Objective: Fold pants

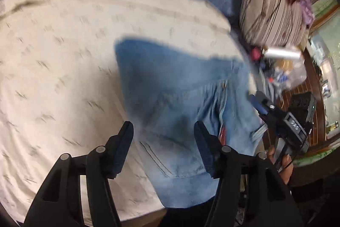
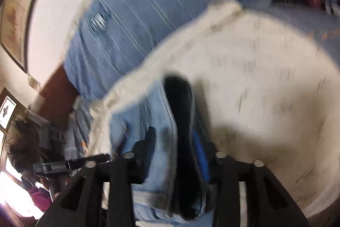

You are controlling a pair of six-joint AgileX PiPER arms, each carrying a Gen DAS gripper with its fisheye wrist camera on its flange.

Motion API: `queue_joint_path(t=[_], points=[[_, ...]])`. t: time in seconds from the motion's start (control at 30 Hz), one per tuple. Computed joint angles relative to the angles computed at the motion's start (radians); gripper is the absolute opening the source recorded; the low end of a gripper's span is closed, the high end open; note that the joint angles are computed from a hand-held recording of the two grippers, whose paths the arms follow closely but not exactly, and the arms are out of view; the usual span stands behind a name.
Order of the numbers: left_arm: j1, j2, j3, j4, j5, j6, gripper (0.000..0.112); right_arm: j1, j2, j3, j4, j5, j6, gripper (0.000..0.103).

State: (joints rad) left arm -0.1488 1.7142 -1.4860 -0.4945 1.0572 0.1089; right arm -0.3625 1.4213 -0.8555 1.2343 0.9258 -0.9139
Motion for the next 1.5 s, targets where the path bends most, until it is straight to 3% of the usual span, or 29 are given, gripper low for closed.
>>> queue_joint_path(t=[0.07,0.13,0.23,0.27,0.33,0.37,0.43,0.47,0.5,0.6,0.63,0.67,0.73,0.8,0.83,0.9,0.93,1.1,1.2,1.27,1.4,1.5], points=[[0.004,0.015,-0.039,0.029,-0.010,-0.054,0.071,0.050,0.038,-0.048,-0.015,-0.045,0.029,0.057],[-0.005,0.082,-0.108,0.035,0.019,-0.118,0.071,0.138,0.105,-0.120,-0.061,-0.109,0.088,0.057],[-0.048,0.165,-0.212,0.093,0.057,-0.206,0.071,0.265,0.106,-0.194,-0.188,-0.191,0.125,0.006],[-0.073,0.171,-0.219,0.156,0.041,-0.250,0.071,0.318,0.092,-0.199,-0.268,-0.274,0.157,0.005],[-0.116,0.239,-0.276,0.273,0.042,-0.330,0.074,0.361,0.151,-0.243,-0.419,-0.330,0.298,0.006],[-0.113,0.272,-0.295,0.272,0.058,-0.339,0.076,0.350,0.213,-0.265,-0.445,-0.323,0.339,0.012],[-0.086,0.304,-0.312,0.218,0.065,-0.350,0.079,0.295,0.268,-0.300,-0.379,-0.243,0.328,0.013],[-0.074,0.301,-0.321,0.200,0.086,-0.346,0.078,0.258,0.259,-0.293,-0.318,-0.200,0.293,0.022],[-0.054,0.283,-0.314,0.165,0.109,-0.322,0.076,0.234,0.240,-0.284,-0.297,-0.171,0.281,0.027],[0.000,0.162,-0.172,0.067,0.107,-0.217,0.074,0.103,0.177,-0.230,-0.169,0.042,0.160,0.035],[0.014,0.105,-0.101,0.042,0.102,-0.178,0.074,0.070,0.152,-0.195,-0.142,0.090,0.126,0.048],[0.024,0.048,-0.026,0.012,0.092,-0.141,0.074,0.039,0.114,-0.148,-0.129,0.124,0.092,0.056],[0.041,-0.043,0.128,-0.090,0.077,-0.057,0.075,-0.005,0.045,-0.052,-0.117,0.156,0.015,0.056],[0.030,-0.096,0.261,-0.171,0.053,0.032,0.080,0.008,-0.009,0.026,-0.131,0.101,-0.060,0.047],[-0.007,-0.094,0.287,-0.169,0.019,0.035,0.080,0.048,-0.043,0.057,-0.179,0.020,-0.067,0.026],[-0.084,-0.075,0.336,-0.113,-0.048,0.004,0.082,0.124,-0.064,0.117,-0.221,-0.122,-0.081,0.021],[-0.097,-0.102,0.365,-0.111,-0.096,0.023,0.085,0.116,-0.078,0.143,-0.182,-0.139,-0.108,0.020],[-0.124,-0.142,0.310,-0.007,-0.042,-0.036,0.079,0.112,-0.132,0.115,-0.260,-0.104,-0.016,0.027],[-0.084,-0.195,0.302,0.002,-0.055,-0.045,0.079,0.009,-0.140,0.081,-0.204,0.030,-0.024,0.028],[-0.067,-0.207,0.271,0.033,-0.079,-0.080,0.079,-0.039,-0.129,0.053,-0.151,0.077,-0.012,0.037],[-0.131,-0.150,0.150,0.239,-0.126,-0.274,0.079,0.027,-0.077,-0.035,-0.174,0.024,0.067,0.050],[-0.175,-0.090,0.091,0.326,-0.137,-0.356,0.079,0.098,-0.020,-0.095,-0.219,-0.036,0.120,0.051]])
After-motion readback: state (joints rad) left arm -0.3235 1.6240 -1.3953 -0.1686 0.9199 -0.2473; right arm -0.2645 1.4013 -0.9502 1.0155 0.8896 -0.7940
